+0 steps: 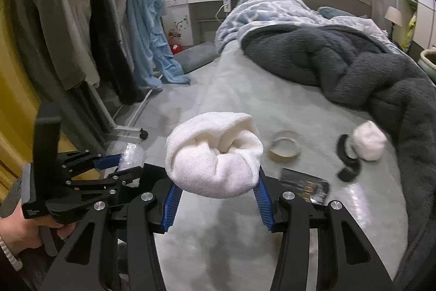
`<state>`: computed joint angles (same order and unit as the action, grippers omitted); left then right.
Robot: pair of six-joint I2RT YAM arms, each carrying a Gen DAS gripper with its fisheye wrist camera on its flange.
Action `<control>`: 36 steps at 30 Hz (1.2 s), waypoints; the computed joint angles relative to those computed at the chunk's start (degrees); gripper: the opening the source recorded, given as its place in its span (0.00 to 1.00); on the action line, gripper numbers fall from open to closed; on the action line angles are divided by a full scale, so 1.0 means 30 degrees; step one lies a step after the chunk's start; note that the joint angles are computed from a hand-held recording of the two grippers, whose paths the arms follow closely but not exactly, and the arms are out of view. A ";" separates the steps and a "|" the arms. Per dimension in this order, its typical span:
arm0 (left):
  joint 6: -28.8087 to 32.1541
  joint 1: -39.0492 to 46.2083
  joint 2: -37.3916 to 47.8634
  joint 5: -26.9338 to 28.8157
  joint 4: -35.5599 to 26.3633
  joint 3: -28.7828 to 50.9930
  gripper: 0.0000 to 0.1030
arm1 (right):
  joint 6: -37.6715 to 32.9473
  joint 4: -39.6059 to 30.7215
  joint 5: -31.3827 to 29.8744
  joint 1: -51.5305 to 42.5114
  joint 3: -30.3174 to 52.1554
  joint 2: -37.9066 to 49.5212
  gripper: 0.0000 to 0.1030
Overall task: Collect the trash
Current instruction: 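Carry both items over the teal wastebasket and open both grippers to drop them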
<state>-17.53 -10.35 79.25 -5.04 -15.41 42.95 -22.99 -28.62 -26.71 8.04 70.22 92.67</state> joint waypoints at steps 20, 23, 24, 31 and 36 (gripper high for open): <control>0.2096 0.5249 0.4300 0.3597 -0.1249 -0.0035 0.39 | 0.1620 -0.0236 0.0789 0.4647 0.1735 0.3085 0.48; 0.2578 0.6161 0.4882 0.4280 -0.1697 0.0023 0.39 | 0.1798 -0.0206 0.1160 0.5397 0.2072 0.3804 0.48; 0.2730 0.6439 0.5040 0.4466 -0.1832 0.0028 0.39 | 0.1800 -0.0165 0.1312 0.5662 0.2138 0.4026 0.48; 0.3654 0.8206 0.5733 0.5474 -0.2815 -0.0010 0.41 | 0.1720 -0.0278 0.2279 0.7118 0.2882 0.6008 0.48; 0.4690 0.9287 0.4198 0.5468 -0.3536 -0.0528 0.56 | 0.1500 -0.0489 0.3019 0.7859 0.3150 0.6752 0.48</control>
<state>-3.46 17.51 91.84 11.36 -26.02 41.36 -18.49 -30.09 -17.65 31.61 79.67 112.92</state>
